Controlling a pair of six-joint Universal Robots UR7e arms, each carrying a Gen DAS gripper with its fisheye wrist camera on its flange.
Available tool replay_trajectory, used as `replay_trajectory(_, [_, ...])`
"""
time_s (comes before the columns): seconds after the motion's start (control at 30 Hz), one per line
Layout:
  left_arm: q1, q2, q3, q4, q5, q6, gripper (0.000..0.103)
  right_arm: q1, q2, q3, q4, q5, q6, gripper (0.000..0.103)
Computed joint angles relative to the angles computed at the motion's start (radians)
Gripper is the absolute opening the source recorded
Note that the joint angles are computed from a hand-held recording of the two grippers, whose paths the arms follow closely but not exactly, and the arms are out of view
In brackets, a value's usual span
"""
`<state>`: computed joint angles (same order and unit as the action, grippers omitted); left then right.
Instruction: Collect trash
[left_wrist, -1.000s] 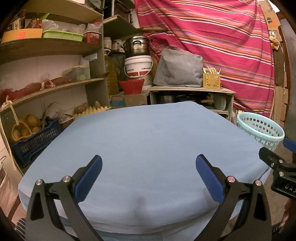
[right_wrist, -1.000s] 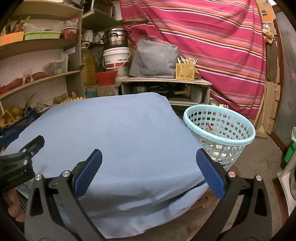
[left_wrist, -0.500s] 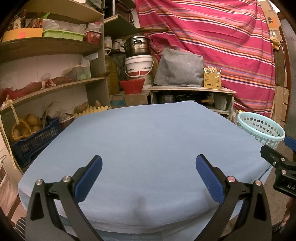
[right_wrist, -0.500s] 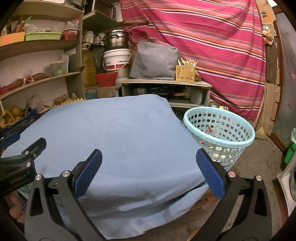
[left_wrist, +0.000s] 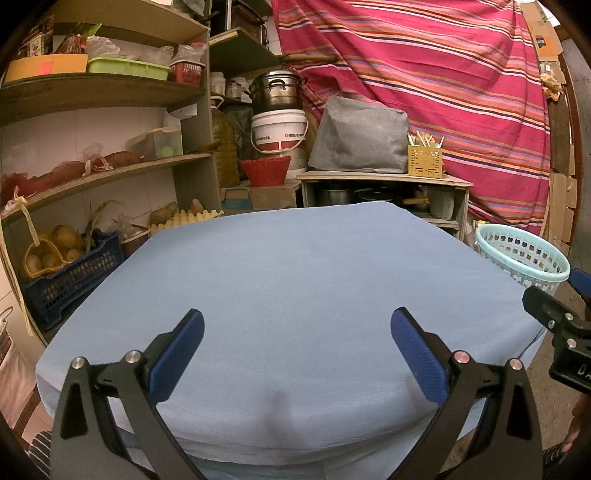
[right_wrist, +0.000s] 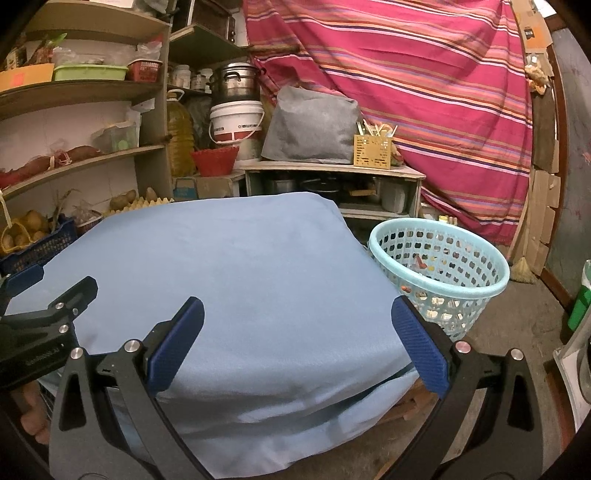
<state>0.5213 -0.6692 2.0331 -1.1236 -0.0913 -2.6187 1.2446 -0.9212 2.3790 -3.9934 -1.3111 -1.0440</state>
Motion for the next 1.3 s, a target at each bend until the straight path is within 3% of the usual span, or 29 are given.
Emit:
replay_trajectory(0.73, [0.0, 0.01, -0.007, 0.101, -0.002, -0.111, 0.099, 0.002, 0.003, 0.003, -0.017, 0.011, 0.002, 0.099])
replay_trajectory(1.3, [-0.001, 0.008, -0.006, 0.086, -0.004, -0.096, 0.099, 0.006, 0.001, 0.003, -0.013, 0.007, 0.004, 0.099])
